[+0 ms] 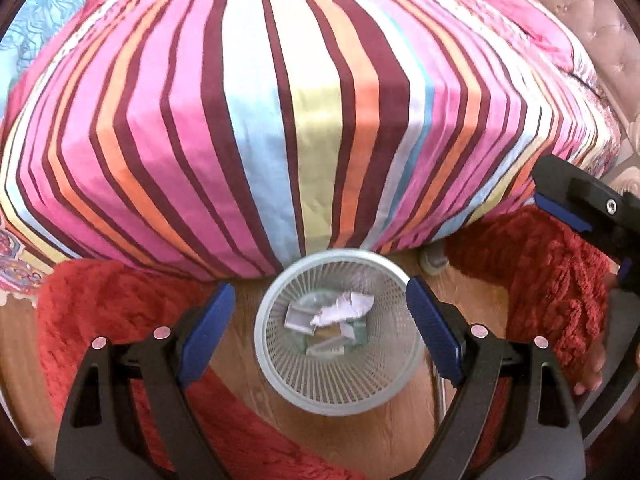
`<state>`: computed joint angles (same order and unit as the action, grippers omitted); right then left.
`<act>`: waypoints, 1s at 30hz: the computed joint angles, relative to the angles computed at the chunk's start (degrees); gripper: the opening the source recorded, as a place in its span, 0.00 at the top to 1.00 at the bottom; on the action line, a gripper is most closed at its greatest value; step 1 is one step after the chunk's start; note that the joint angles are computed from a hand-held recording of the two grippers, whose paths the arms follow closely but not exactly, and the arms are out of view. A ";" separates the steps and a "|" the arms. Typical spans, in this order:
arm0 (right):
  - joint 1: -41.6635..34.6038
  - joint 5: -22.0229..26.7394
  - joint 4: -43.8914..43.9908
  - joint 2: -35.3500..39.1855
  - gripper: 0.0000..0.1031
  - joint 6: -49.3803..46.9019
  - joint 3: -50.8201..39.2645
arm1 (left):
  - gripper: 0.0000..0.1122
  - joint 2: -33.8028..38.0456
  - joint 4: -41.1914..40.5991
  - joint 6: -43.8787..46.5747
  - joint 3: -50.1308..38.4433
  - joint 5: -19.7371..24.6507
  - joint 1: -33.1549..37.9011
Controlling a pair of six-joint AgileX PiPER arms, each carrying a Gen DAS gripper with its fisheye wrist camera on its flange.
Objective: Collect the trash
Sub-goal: 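Raise both open tools back toward the wrappers and boxes on the bed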
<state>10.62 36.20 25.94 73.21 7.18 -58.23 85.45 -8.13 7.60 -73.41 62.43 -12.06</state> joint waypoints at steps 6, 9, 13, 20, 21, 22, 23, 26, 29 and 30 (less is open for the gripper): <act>3.88 -2.14 -18.21 -1.91 0.08 9.16 -3.43 | 0.24 -1.79 -1.09 0.43 -2.27 -1.91 2.23; 4.75 -3.53 -26.60 -2.03 0.08 13.43 -5.11 | 0.24 -1.90 -0.69 0.53 -4.27 -2.97 2.82; 4.44 -4.34 -35.70 -1.51 0.08 17.81 -7.44 | 0.24 -0.20 0.48 0.95 -9.52 -2.99 2.52; 3.38 -0.48 -38.41 2.74 0.08 17.98 -15.70 | 0.24 5.65 0.00 2.10 -20.92 2.12 1.04; 3.49 -0.52 -39.18 3.16 0.08 18.16 -16.47 | 0.24 6.54 -0.14 2.36 -22.65 2.64 0.86; 3.67 -0.38 -40.15 3.48 0.08 18.45 -17.21 | 0.24 7.60 -0.12 2.50 -24.47 2.88 0.46; 3.91 -0.28 -41.41 3.86 0.08 19.00 -17.78 | 0.24 8.52 0.00 2.47 -26.01 3.23 0.22; 2.31 0.64 -39.44 5.68 0.08 15.30 -20.79 | 0.24 11.65 0.08 1.88 -31.00 4.64 -0.17; -0.41 1.46 -36.49 7.19 0.08 11.46 -23.55 | 0.24 14.84 -1.16 1.70 -36.07 5.68 -0.13; -1.19 1.62 -36.25 7.92 0.08 11.09 -24.50 | 0.24 16.05 -0.88 1.21 -38.02 5.95 -0.41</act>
<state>9.43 37.82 -10.31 81.13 18.27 -82.73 101.50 -9.00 8.81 -111.43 68.38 -12.47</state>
